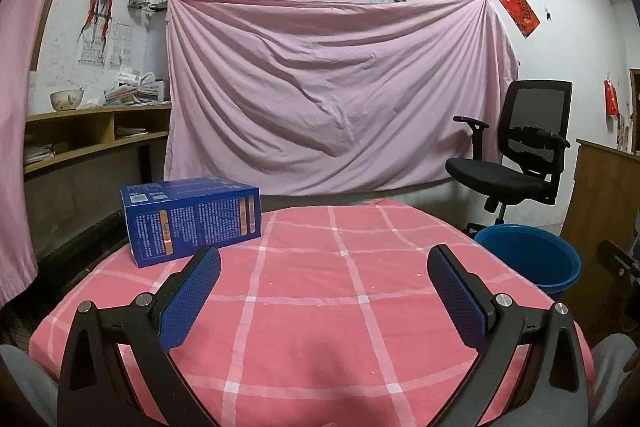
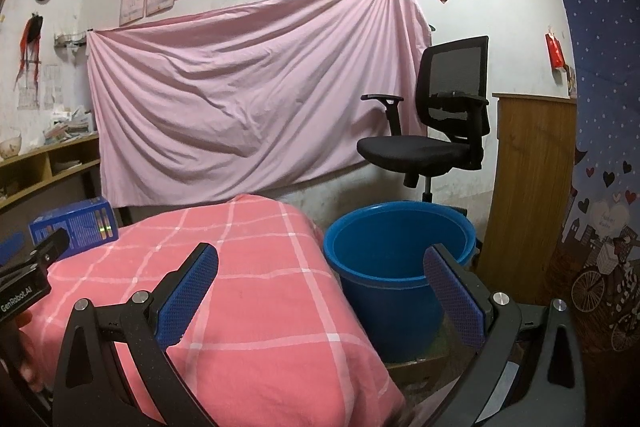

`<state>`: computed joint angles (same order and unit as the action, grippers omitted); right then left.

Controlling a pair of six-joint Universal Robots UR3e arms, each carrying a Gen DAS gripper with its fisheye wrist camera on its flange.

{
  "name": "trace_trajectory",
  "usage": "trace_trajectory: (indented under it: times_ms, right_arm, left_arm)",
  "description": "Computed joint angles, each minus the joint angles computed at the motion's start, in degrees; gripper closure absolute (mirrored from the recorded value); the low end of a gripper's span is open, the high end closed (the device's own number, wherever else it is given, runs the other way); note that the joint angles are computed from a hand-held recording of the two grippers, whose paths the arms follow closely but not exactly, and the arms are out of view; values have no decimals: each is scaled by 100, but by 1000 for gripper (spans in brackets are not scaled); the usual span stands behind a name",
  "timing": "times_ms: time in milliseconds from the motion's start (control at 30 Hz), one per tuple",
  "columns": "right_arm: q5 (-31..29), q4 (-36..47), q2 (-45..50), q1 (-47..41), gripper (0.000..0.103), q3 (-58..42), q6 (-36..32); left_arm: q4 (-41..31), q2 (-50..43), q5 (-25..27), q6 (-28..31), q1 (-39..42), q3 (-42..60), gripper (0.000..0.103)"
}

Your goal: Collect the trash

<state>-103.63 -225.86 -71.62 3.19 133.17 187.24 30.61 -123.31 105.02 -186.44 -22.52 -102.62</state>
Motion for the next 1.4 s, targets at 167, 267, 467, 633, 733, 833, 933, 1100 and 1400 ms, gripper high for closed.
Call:
trace_trajectory:
  times_ms: [167,267,467,633,733,833,933,1100,1400]
  right_arm:
    - [-12,69,2,29,0,-40,-3]
    - [9,75,-3,8,0,-38,-4]
    - [10,73,-4,10,0,-37,-10]
    - [-17,89,1,35,0,-53,6]
    - [-15,91,-1,33,0,-54,6]
    - [-10,94,-3,31,0,-52,3]
    - [-14,96,-6,33,0,-52,3]
    - [-20,105,-8,39,0,-57,5]
    - [-30,125,-11,48,0,-67,20]
  left_arm:
    - [54,-32,57,40,-49,25,2]
    - [66,-53,77,44,-75,42,2]
    - [53,-73,109,32,-108,69,2]
    - [55,-95,114,34,-119,86,2]
    - [44,-99,127,33,-130,96,2]
    - [54,-101,141,23,-141,95,2]
    - [52,-106,125,40,-127,96,2]
    - [53,-104,117,36,-120,92,2]
    - [73,-124,11,62,-29,86,2]
